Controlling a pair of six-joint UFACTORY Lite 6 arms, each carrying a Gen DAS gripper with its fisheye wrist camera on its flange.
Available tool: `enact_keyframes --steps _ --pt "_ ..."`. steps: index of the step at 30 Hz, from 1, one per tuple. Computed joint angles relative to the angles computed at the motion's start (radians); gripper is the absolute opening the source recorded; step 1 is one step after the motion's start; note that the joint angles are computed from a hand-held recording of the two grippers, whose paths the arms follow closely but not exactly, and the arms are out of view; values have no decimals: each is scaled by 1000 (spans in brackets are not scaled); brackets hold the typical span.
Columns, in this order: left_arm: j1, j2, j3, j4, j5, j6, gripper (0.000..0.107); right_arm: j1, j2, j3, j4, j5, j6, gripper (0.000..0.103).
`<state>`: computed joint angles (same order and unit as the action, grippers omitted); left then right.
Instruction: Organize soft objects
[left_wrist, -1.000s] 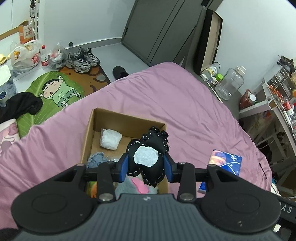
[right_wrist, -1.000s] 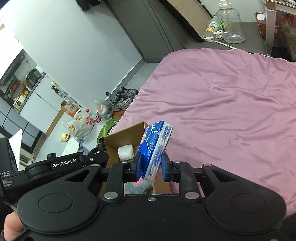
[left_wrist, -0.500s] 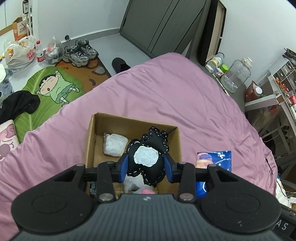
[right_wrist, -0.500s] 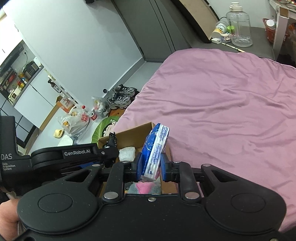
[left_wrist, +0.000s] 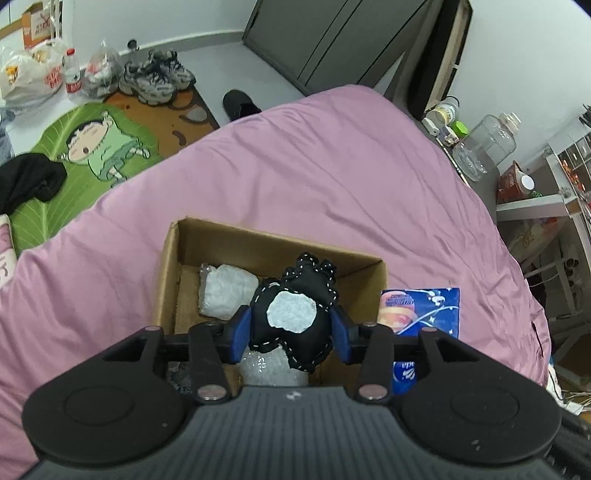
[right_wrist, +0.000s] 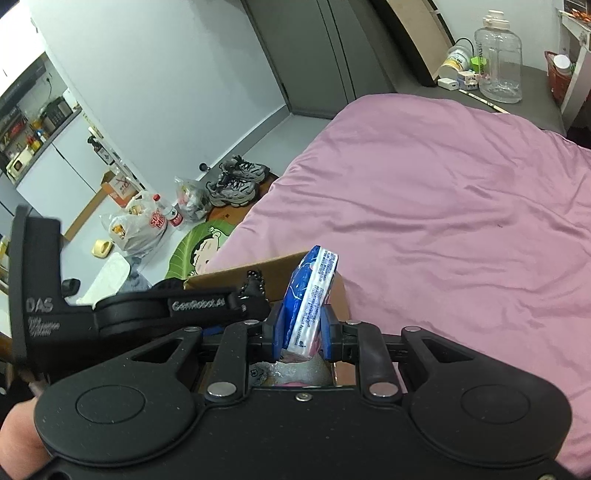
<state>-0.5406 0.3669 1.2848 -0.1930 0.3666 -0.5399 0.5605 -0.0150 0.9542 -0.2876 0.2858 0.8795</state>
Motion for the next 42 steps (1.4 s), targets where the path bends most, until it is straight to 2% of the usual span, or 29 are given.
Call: enact_keyframes --steps 5,7,13,15,18,21,24,26,29,34,42 --pt "29 2 -12 -85 -12 99 63 43 24 3 -186 -9 190 20" --pt "38 -16 -30 -77 -12 87 66 53 42 16 -239 -7 243 20" --pt "57 -74 -67 -34 0 41 67 54 94 50 -274 -49 270 21" --pt "62 -91 -83 -28 0 32 67 53 113 57 -330 -68 313 26" --pt "58 -114 -100 1 12 -5 67 54 110 52 -401 -47 398 28" --pt "45 -150 -119 50 24 -51 68 35 40 -1 -333 -71 348 34" --pt "28 -169 -117 113 48 -109 70 9 -27 -46 -245 -52 263 34" --pt "19 -181 -113 140 63 -136 77 -14 -79 -84 -142 -47 170 35" --pt "-6 -207 -110 212 87 -204 78 -27 -145 -130 -77 -24 115 40" --pt "-56 -245 -95 299 147 -287 81 -42 -235 -187 40 15 17 42" --pt "-149 -309 -92 404 232 -404 87 -41 -384 -247 100 107 -40 55"
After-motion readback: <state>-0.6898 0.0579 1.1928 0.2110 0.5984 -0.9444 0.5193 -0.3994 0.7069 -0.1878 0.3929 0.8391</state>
